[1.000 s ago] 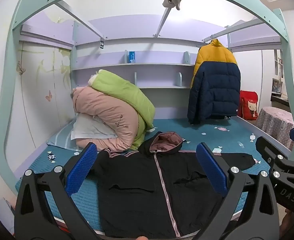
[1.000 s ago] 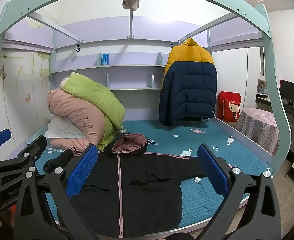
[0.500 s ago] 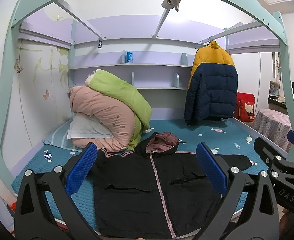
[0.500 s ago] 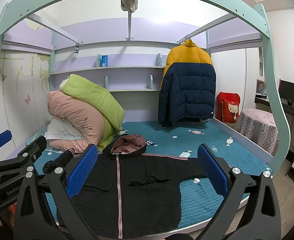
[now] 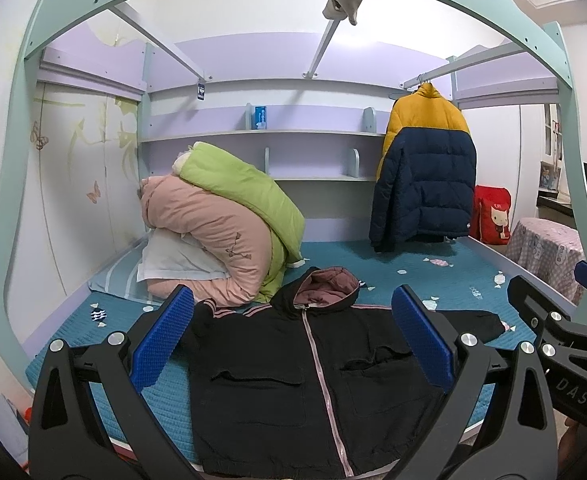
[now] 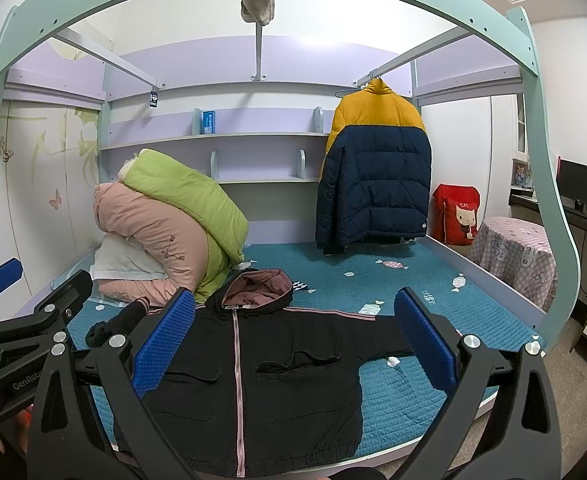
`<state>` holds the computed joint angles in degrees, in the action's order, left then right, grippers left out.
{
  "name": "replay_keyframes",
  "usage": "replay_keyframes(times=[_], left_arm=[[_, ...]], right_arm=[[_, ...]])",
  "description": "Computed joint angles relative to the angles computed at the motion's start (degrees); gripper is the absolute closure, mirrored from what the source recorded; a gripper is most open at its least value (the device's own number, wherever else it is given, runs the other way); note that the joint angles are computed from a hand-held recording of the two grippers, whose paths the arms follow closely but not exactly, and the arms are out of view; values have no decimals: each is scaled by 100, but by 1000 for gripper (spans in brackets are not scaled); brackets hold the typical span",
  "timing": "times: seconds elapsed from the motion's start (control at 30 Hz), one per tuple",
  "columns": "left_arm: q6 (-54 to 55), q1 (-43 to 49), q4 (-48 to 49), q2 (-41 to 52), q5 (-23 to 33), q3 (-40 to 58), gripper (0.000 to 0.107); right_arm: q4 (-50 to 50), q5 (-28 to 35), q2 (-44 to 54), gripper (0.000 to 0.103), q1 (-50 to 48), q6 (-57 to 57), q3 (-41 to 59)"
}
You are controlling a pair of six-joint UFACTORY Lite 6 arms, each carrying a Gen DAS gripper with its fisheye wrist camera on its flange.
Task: Fold large clothes
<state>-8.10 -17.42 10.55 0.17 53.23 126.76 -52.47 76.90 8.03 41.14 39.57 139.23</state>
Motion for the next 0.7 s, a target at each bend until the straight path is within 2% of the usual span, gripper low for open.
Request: replay_keyframes(times=[0.7], left_arm=[[157,145,-187,105,77,221,8]], right_arm=[[17,-13,21,7,-13,13,25]])
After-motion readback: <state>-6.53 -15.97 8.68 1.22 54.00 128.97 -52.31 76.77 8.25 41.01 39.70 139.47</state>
